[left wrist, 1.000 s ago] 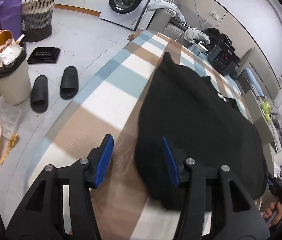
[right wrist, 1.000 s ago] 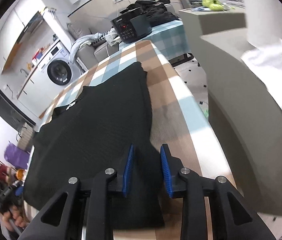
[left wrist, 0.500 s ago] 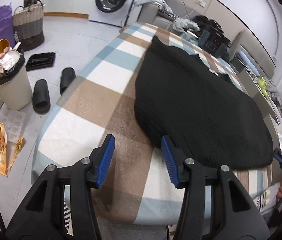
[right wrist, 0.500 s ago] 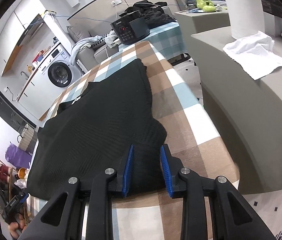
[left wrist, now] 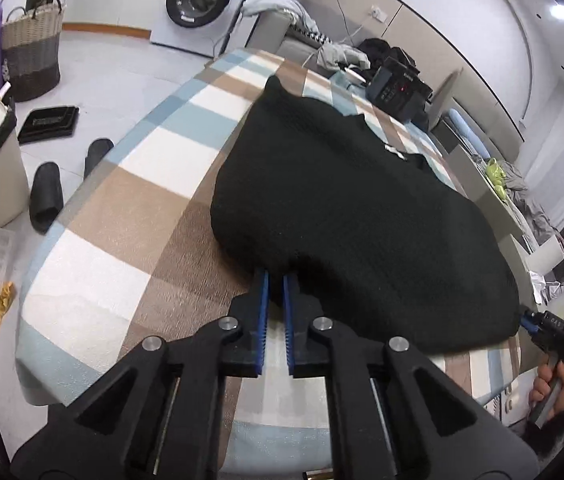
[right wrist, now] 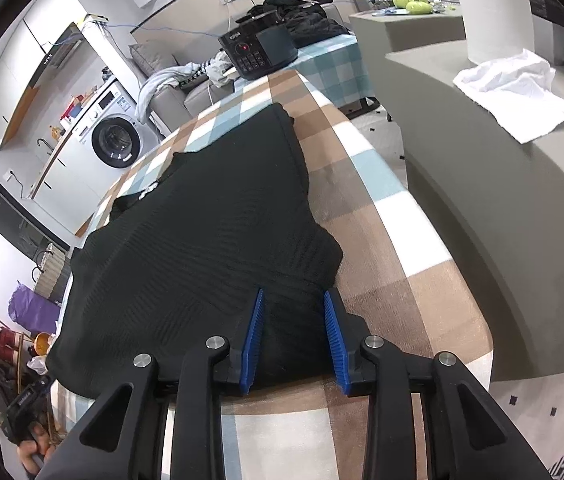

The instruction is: Fold small clothes

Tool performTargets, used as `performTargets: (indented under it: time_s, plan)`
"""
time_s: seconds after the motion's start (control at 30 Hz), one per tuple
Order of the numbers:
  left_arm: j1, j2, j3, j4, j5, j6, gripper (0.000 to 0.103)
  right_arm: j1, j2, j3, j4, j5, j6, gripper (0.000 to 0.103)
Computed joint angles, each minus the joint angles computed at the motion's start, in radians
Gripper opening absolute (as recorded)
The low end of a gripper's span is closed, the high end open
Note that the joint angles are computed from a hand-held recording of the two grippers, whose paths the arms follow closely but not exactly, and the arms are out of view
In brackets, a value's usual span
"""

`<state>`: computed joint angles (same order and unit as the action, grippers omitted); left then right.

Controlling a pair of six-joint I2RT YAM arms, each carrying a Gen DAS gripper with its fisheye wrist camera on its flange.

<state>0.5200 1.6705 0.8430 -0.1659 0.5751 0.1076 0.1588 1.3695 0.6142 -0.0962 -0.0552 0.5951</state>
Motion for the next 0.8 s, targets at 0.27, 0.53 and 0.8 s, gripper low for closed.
performTargets:
  time_s: [0.27, 0.53, 0.8]
  plan:
    - [0.091, -0.089, -0.049, -0.061, -0.016, 0.085, 0.000, 0.016, 0.039, 0.022, -0.030, 0.013, -0.025, 0.031]
    - [0.154, -0.041, -0.013, -0.112, 0.015, 0.049, 0.002, 0.015, 0.030, 0.021, -0.026, 0.008, -0.024, 0.031]
    - [0.044, -0.040, 0.031, -0.081, -0.001, -0.021, 0.044, 0.001, -0.009, -0.029, 0.006, -0.026, -0.023, 0.038]
